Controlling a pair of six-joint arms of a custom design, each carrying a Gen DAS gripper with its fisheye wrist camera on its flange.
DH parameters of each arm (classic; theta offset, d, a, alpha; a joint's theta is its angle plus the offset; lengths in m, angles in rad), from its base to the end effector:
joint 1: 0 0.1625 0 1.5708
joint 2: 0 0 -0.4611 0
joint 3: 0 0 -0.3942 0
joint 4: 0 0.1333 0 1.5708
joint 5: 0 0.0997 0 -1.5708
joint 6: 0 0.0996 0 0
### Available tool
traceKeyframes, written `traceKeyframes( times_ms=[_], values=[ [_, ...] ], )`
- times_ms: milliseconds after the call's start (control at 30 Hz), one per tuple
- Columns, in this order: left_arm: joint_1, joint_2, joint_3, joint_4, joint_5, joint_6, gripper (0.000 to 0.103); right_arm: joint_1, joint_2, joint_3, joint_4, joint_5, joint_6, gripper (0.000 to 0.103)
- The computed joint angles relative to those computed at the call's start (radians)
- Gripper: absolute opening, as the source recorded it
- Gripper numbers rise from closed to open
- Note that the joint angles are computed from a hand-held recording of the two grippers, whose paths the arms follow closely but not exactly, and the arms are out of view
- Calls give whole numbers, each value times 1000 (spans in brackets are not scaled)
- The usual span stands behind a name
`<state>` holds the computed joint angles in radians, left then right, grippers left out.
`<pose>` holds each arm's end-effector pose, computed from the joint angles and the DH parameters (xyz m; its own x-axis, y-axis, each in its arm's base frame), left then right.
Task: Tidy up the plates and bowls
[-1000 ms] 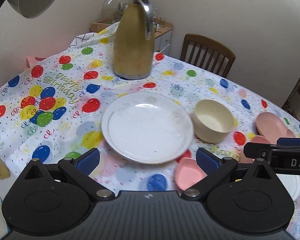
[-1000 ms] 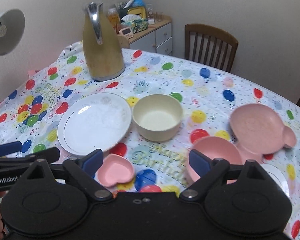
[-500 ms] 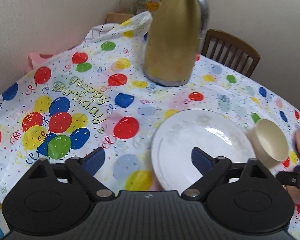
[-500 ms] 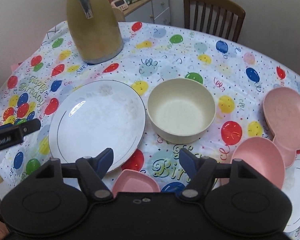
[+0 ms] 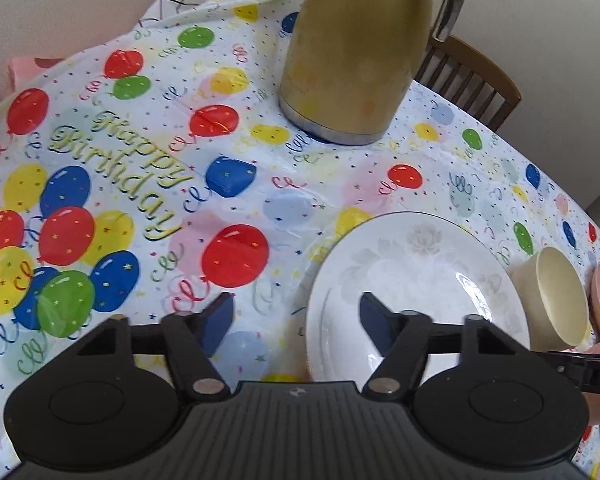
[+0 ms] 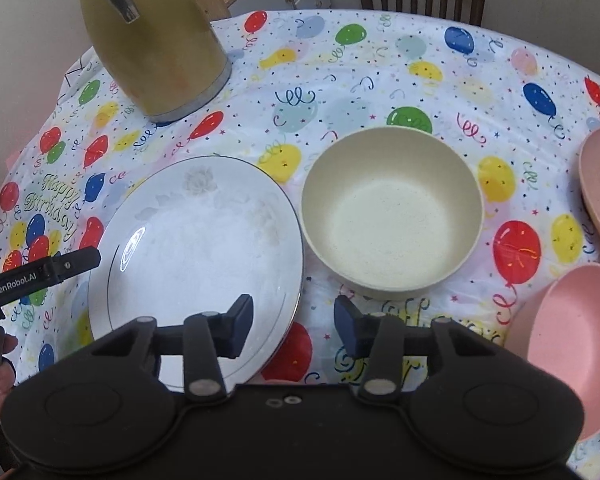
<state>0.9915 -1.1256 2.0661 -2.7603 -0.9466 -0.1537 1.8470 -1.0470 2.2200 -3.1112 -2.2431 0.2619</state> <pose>-0.1394 -0.5630 0.2064 -0.8302 0.1957 -0.5220 0.4083 0.8510 -0.3302 0.2061 -0.4658 0.1614 -0.8519 0.2343 0.4684 -0.0351 0.8668 -0.4974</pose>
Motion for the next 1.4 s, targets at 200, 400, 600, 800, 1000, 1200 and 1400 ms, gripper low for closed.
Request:
traceKeyframes(
  times_ms=[200, 400, 600, 800, 1000, 1200, 1400],
  values=[
    [14, 13, -29, 23, -43, 10, 55, -24, 6, -14, 24, 18, 30, 27],
    [33, 26, -68, 74, -89, 16, 32, -32, 16, -24, 24, 26, 38, 10],
    [35, 34, -84, 101, -83, 30, 17, -31, 24, -29, 21, 21, 27, 7],
    [32, 22, -83, 110, -85, 41, 14, -14, 36, -36, 30, -9, -22, 7],
    [13, -12, -62, 105, -195, 94, 2, 2, 15, -21, 7, 27, -66, 6],
    [-8, -27, -55, 101, -139, 89, 2, 0, 22, -23, 36, 12, -51, 7],
    [29, -30, -74, 146, -107, 51, 6, -10, 18, -13, 41, 30, -33, 8]
  ],
)
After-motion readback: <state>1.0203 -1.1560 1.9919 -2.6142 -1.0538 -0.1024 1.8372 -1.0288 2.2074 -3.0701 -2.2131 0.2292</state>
